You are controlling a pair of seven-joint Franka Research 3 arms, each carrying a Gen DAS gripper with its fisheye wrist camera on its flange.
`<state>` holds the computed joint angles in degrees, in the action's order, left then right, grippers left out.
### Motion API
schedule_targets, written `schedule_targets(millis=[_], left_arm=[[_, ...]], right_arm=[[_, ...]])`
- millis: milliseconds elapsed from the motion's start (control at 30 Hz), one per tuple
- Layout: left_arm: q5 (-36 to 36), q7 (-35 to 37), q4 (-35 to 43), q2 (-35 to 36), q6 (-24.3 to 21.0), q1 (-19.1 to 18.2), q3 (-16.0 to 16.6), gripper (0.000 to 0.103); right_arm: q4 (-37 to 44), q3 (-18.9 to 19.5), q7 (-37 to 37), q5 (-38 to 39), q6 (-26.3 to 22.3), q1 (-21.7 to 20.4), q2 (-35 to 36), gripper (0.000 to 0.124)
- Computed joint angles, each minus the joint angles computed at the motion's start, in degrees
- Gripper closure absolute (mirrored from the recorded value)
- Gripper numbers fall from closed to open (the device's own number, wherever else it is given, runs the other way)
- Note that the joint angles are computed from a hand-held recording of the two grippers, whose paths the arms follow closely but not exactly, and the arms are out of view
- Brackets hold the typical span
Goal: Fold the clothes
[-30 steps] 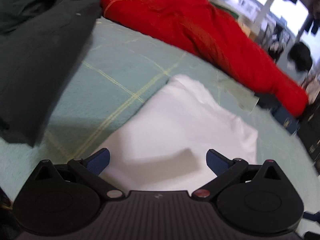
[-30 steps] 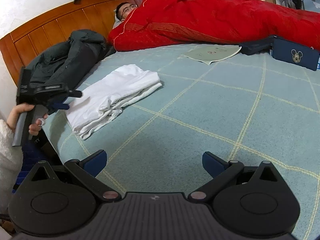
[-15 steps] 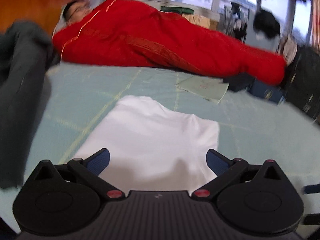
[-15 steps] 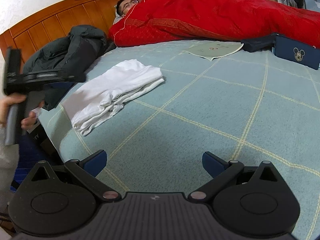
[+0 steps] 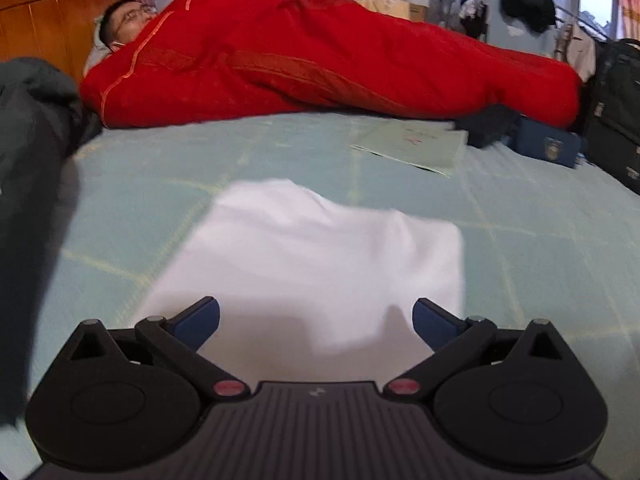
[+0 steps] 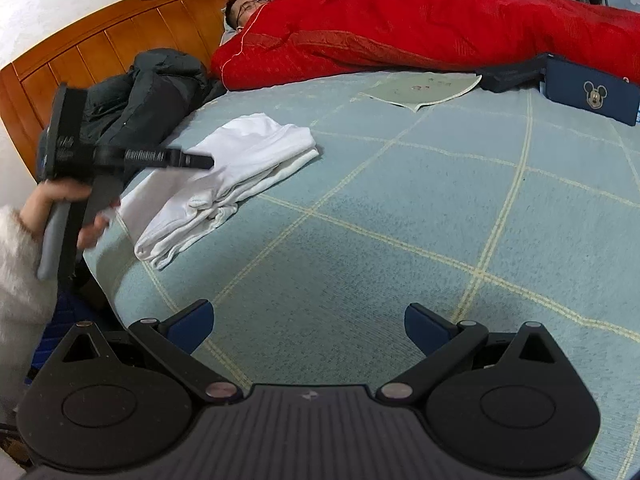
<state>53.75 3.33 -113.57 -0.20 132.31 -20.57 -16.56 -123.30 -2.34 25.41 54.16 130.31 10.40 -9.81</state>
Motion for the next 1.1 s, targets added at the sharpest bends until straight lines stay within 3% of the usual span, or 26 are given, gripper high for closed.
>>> schedule_targets(millis=[100, 233, 333, 533, 767, 933, 1100], left_arm=[[-6.3, 0.5, -1.3, 1.2, 5.9, 2.2, 2.0, 0.001], [-8.9, 3.1, -0.7, 1.1, 7.0, 2.7, 2.1, 0.001], [-7.6, 2.9, 0.1, 0.7, 10.6, 3.6, 2.7, 0.001], [-12.3, 7.8, 6.2, 7.4, 16.7, 5.5, 4.6, 0.001], [-12.9, 9.4, 10.6, 9.9, 12.3, 2.9, 5.6, 0.002], [-15.7, 14.5, 8.3, 7.0, 15.0, 0.9, 3.0, 0.001], [-18.5, 13.0, 4.9, 6.4, 19.6, -0.6, 1.8, 0.001]], right_arm=[[-0.2, 0.0, -0.1, 0.0, 0.5, 0.0, 0.1, 0.021], [0.0, -0.1, 0.1, 0.2, 0.7, -0.2, 0.3, 0.021], [0.3, -0.1, 0.3, 0.4, 0.8, -0.3, 0.8, 0.021], [0.0, 0.2, 0.4, -0.2, 1.5, -0.4, 1.0, 0.021], [0.9, -0.2, 0.1, 1.1, 1.5, -0.8, 1.8, 0.021], [0.9, -0.1, 0.1, 1.3, 0.2, -1.0, 1.9, 0.021], [0.2, -0.2, -0.7, 2.0, -0.2, -1.1, 0.8, 0.021]])
